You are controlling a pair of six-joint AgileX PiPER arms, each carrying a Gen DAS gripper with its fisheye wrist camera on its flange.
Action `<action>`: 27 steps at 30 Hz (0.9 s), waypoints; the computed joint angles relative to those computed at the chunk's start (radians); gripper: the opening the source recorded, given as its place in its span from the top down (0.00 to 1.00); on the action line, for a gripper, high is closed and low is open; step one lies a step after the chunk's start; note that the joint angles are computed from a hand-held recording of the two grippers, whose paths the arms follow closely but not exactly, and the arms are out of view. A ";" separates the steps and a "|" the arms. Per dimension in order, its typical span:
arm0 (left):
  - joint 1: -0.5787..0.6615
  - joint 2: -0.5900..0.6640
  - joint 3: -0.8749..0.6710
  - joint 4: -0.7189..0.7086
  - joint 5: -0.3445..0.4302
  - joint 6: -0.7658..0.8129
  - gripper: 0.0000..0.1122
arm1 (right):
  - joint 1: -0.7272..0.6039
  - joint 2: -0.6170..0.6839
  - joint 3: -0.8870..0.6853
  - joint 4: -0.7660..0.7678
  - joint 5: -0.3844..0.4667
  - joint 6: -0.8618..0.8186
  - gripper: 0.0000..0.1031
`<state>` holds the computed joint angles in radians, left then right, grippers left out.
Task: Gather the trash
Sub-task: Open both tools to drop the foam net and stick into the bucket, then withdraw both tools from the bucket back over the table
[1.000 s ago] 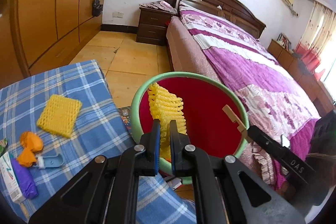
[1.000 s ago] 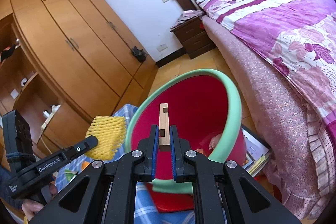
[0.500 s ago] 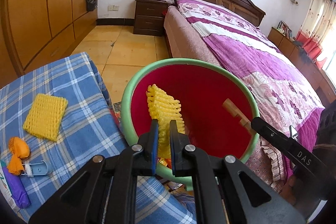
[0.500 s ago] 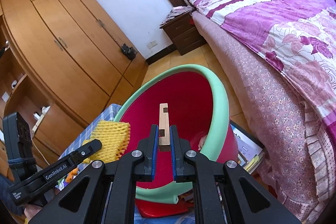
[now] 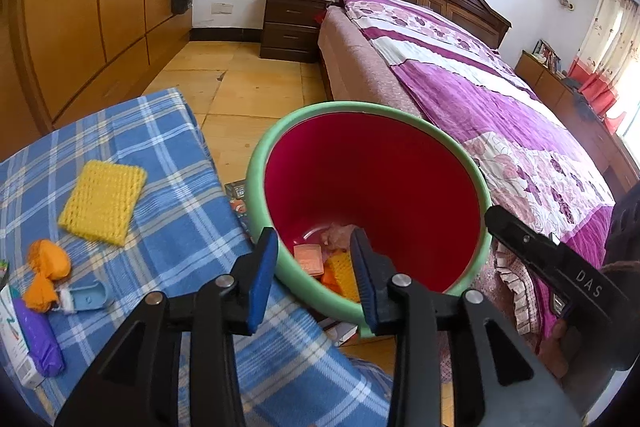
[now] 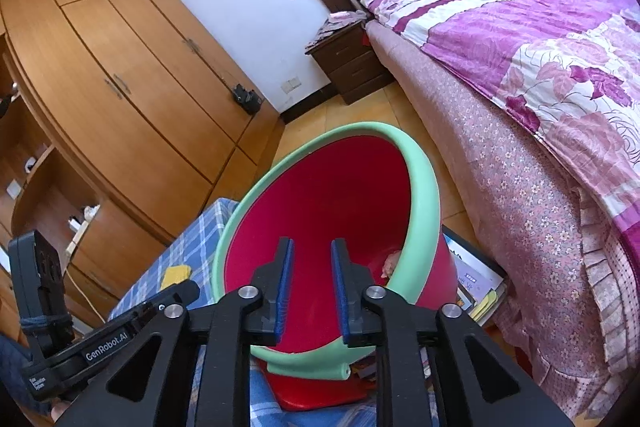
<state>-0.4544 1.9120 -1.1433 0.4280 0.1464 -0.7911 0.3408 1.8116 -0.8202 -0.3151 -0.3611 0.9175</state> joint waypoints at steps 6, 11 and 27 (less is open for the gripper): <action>0.005 -0.076 0.088 0.183 -0.009 -0.196 0.65 | 0.037 -0.040 0.019 0.067 0.017 -0.065 0.68; 0.012 -0.133 0.150 0.334 -0.005 -0.360 0.63 | 0.074 -0.076 0.032 0.166 0.046 -0.153 0.63; 0.070 -0.343 0.398 0.802 0.024 -0.858 0.56 | 0.231 -0.134 0.041 0.513 0.118 -0.469 0.43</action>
<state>-0.3848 1.5688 -0.7450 1.2300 0.1701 -1.6495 0.5715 1.6773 -0.7787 0.1979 -0.2428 0.4485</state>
